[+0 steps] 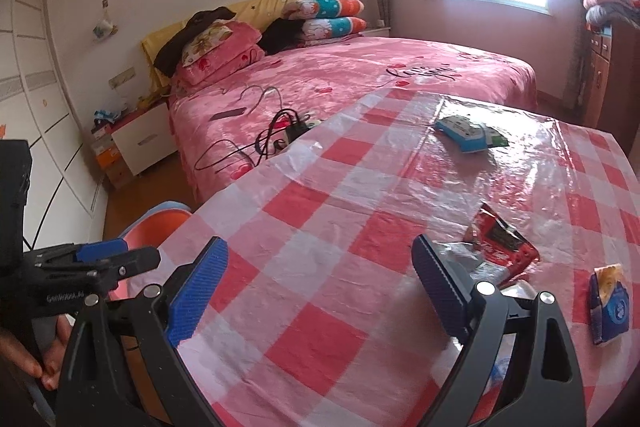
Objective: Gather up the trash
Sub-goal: 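Move both tools back over the remaining trash on the table, then grasp the blue-and-white packet with the left tool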
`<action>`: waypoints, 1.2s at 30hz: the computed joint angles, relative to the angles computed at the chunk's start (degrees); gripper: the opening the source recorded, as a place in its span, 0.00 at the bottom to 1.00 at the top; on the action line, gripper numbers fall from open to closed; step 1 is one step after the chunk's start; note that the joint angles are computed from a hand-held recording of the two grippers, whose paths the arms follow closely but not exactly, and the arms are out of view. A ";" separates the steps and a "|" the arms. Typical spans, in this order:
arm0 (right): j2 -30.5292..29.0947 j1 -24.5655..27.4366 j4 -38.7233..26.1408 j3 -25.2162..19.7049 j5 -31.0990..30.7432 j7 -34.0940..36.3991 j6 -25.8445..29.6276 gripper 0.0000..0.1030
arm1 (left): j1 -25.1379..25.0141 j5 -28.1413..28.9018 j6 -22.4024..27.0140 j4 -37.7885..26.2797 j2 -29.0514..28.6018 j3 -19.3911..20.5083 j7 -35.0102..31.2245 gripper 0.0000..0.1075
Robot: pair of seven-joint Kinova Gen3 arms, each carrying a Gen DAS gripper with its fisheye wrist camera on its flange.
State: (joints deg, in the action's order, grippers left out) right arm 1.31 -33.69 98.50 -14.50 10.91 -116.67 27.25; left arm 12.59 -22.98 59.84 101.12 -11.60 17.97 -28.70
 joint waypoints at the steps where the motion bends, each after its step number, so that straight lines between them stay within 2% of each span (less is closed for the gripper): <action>1: -0.16 0.36 0.27 0.27 -0.60 0.45 -0.24 0.89 | 0.14 -0.26 0.15 -0.47 0.47 0.50 0.16 0.71; 9: -1.03 3.84 1.75 1.91 -5.77 3.87 -0.80 0.90 | 3.53 -2.79 1.67 -4.82 4.63 1.46 1.04 0.71; 14: -1.34 6.71 2.31 3.33 -9.93 6.83 -0.69 0.90 | 6.66 -4.03 3.10 -8.76 8.07 0.28 0.17 0.71; 20: -2.10 10.69 3.29 5.42 -13.74 9.00 -0.84 0.90 | 10.56 -4.44 2.54 -14.82 12.98 -2.17 -1.67 0.71; 24: -2.74 13.15 4.21 6.55 -14.32 9.16 -1.60 0.90 | 12.54 -3.01 1.01 -18.60 16.13 -4.31 -3.57 0.71; 30: -3.47 16.41 5.78 9.08 -22.49 15.68 -2.60 0.90 | 15.23 -1.33 0.63 -26.66 22.49 -7.40 -6.58 0.71; 36: -4.14 18.62 6.71 10.33 -27.48 19.92 -2.65 0.90 | 16.38 2.89 1.84 -37.05 30.18 -10.90 -10.04 0.71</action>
